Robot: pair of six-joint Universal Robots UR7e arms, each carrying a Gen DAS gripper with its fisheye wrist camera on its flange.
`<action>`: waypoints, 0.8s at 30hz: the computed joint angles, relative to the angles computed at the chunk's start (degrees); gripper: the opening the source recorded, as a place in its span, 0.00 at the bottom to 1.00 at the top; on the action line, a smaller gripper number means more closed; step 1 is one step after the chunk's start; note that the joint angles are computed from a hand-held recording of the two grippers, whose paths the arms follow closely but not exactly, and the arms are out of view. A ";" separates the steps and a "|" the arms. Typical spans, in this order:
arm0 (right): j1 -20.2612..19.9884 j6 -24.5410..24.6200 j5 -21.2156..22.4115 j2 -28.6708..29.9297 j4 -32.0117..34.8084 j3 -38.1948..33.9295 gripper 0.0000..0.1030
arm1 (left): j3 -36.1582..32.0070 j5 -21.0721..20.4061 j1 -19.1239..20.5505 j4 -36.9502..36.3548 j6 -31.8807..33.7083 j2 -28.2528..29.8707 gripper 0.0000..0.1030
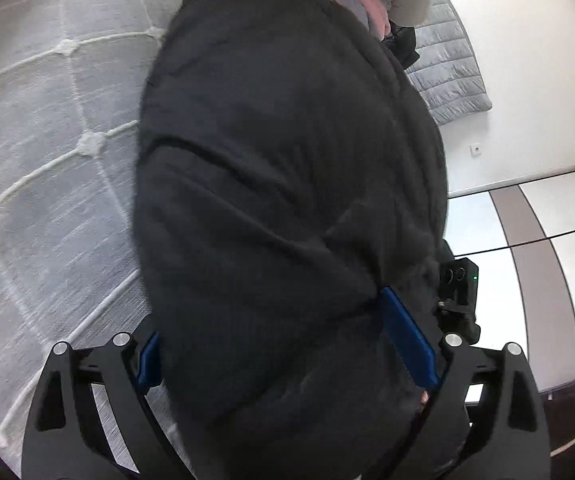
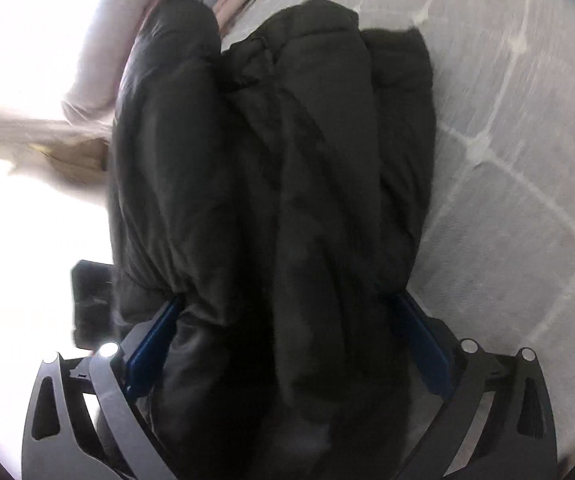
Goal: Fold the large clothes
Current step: 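Open the left gripper and release the folded jacket on the bed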
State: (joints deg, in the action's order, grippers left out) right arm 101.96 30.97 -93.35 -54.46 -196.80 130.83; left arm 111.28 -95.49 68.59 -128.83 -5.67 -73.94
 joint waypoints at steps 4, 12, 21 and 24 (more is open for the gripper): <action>-0.86 -2.87 5.79 2.01 -0.74 -2.25 0.95 | 2.97 6.87 -4.71 -6.22 5.14 -3.73 0.37; 3.51 -8.63 8.01 12.02 11.38 -20.46 0.95 | 1.65 22.42 -8.31 -9.88 12.10 -10.89 0.27; 9.20 -9.17 -11.71 12.39 24.72 -24.37 0.95 | -10.21 14.89 5.88 8.46 6.69 -8.50 0.67; 11.13 -8.22 -18.77 10.20 24.46 -21.37 0.95 | -8.44 19.13 5.45 3.00 6.02 -12.46 0.73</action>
